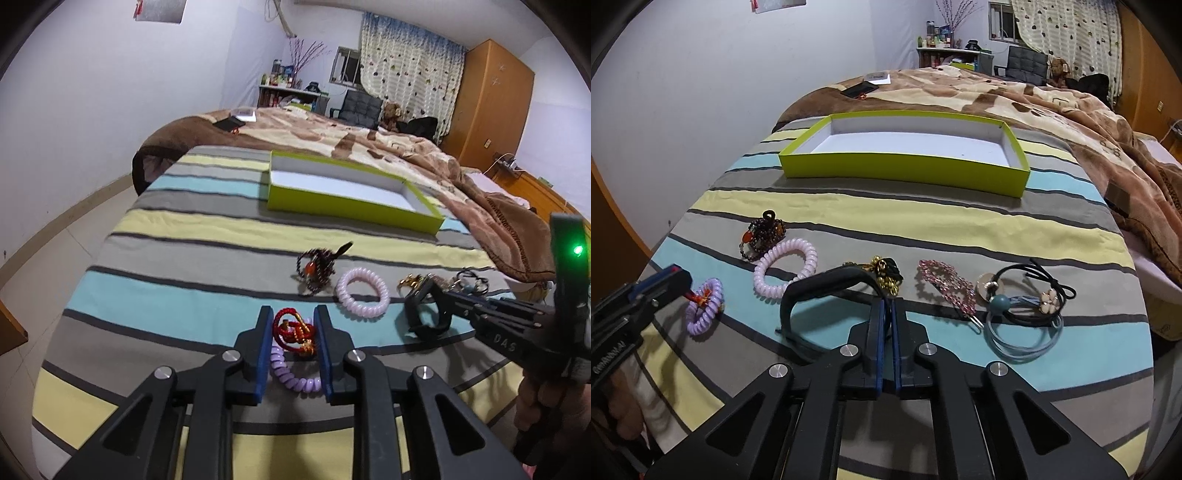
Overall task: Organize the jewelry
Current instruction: 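Carry the red charm and black band into the lime-green box with both tools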
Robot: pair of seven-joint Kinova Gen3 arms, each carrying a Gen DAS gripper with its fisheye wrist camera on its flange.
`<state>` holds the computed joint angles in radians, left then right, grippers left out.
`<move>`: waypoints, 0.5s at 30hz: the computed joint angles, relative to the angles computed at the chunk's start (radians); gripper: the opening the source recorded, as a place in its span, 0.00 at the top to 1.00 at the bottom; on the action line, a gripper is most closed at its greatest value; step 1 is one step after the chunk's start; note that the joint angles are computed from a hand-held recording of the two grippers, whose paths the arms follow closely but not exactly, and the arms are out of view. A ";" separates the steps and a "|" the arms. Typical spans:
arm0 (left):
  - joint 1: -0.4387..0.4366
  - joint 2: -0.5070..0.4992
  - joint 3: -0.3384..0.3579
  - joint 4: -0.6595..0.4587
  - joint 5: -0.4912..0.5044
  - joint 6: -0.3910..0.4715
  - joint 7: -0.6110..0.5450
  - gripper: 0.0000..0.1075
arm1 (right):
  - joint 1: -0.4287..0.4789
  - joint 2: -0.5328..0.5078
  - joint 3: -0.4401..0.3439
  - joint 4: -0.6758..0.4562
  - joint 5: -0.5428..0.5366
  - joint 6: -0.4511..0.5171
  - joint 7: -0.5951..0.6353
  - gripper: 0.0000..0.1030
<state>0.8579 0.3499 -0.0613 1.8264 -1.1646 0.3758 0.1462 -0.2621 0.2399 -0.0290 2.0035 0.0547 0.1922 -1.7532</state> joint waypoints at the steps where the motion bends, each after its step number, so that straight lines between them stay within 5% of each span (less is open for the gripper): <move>1: 0.004 -0.006 -0.006 0.004 -0.014 -0.009 0.009 0.79 | 0.009 -0.004 -0.006 0.003 -0.004 -0.001 0.005 0.97; 7: 0.006 -0.037 0.024 0.011 -0.094 0.011 0.058 0.79 | 0.075 -0.035 -0.064 0.043 -0.056 -0.035 0.048 0.97; 15: -0.036 -0.029 0.092 -0.040 -0.036 0.034 -0.067 0.79 | 0.216 -0.075 -0.185 0.062 -0.194 -0.060 0.193 0.97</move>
